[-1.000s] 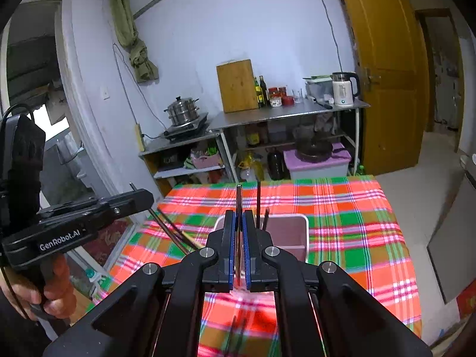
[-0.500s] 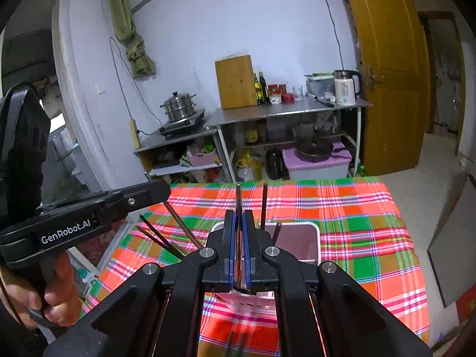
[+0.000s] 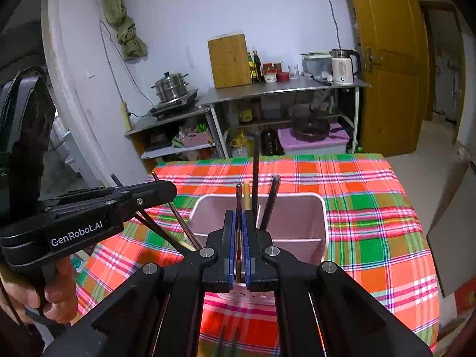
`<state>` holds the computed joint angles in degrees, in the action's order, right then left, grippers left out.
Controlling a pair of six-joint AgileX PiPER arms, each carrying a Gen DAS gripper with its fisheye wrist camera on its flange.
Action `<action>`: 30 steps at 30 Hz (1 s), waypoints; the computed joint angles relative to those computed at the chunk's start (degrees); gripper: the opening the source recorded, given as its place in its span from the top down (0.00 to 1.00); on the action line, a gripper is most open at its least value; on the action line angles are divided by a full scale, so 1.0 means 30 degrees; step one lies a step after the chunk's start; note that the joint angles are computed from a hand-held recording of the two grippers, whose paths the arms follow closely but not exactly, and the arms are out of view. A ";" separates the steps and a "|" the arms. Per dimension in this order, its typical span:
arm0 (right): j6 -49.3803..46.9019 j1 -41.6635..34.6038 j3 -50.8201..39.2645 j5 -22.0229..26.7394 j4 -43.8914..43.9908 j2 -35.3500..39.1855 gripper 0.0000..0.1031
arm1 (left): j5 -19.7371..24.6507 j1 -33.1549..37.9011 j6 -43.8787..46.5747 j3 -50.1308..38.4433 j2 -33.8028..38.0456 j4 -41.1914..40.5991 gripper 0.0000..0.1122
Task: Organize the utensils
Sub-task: 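Lower both metal chopsticks into the basket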
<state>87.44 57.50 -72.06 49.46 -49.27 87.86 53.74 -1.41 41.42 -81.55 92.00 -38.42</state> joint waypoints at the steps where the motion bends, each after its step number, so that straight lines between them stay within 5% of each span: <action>1: 0.0007 -0.0088 0.0104 -0.0128 0.0095 0.0028 0.96 | -0.0020 0.0041 0.0141 0.0059 0.0005 -0.0066 0.96; 13: 0.0432 0.0054 0.0606 -0.0305 -0.0241 -0.0546 0.90 | -0.0155 0.0581 0.0616 0.0437 -0.0935 -0.0798 0.96; 22: 0.1947 0.2335 0.1142 0.2280 -0.2038 -0.2534 0.89 | 0.0970 0.2559 0.1599 0.1157 -0.3096 -0.2305 0.95; 30: 0.5353 0.6886 0.2995 0.5952 -0.3675 -0.4290 0.89 | 0.2587 0.5772 0.4898 0.4802 -0.6498 -0.4465 0.94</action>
<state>103.50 78.16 -63.07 67.32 -60.30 75.00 61.50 15.91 56.11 -67.14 72.51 -51.82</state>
